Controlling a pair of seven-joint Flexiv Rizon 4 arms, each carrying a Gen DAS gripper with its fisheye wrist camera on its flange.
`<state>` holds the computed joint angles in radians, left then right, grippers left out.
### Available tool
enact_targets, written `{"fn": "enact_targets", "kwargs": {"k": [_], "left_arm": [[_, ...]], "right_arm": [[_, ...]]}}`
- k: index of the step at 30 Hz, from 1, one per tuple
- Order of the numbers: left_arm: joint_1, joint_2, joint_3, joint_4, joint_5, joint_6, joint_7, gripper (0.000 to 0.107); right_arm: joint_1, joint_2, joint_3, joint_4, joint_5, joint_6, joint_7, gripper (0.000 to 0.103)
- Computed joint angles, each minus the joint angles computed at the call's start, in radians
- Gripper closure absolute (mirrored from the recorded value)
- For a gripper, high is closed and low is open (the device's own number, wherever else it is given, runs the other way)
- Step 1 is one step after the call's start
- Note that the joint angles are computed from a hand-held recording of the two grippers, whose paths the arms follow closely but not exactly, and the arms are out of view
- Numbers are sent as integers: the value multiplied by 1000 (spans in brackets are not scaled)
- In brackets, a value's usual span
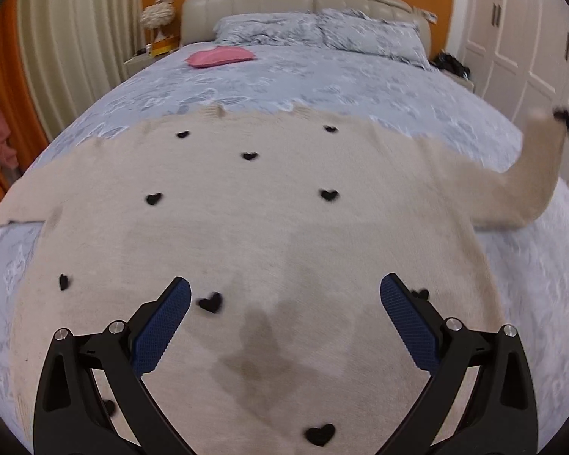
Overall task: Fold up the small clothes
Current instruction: 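Grasp the cream sweater's sleeve cuff with the right gripper, then lay the sleeve across the sweater body and open the right gripper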
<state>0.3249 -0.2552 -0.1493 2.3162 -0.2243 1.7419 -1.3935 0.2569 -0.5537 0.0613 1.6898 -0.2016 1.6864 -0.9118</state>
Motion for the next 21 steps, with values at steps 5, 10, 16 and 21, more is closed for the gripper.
{"fn": "enact_targets", "kwargs": {"k": [5, 10, 16, 21], "left_arm": [[271, 20, -221, 38, -3, 32, -37, 9], [400, 17, -268, 44, 27, 40, -109, 9], [701, -7, -491, 65, 63, 30, -192, 9], [858, -51, -613, 59, 100, 12, -239, 9]], "right_arm": [[64, -59, 195, -201, 50, -113, -244, 94], [174, -219, 316, -446, -10, -313, -353, 94], [329, -354, 283, -618, 6, -574, -426, 91], [393, -203, 36, -297, 13, -255, -236, 43]]}}
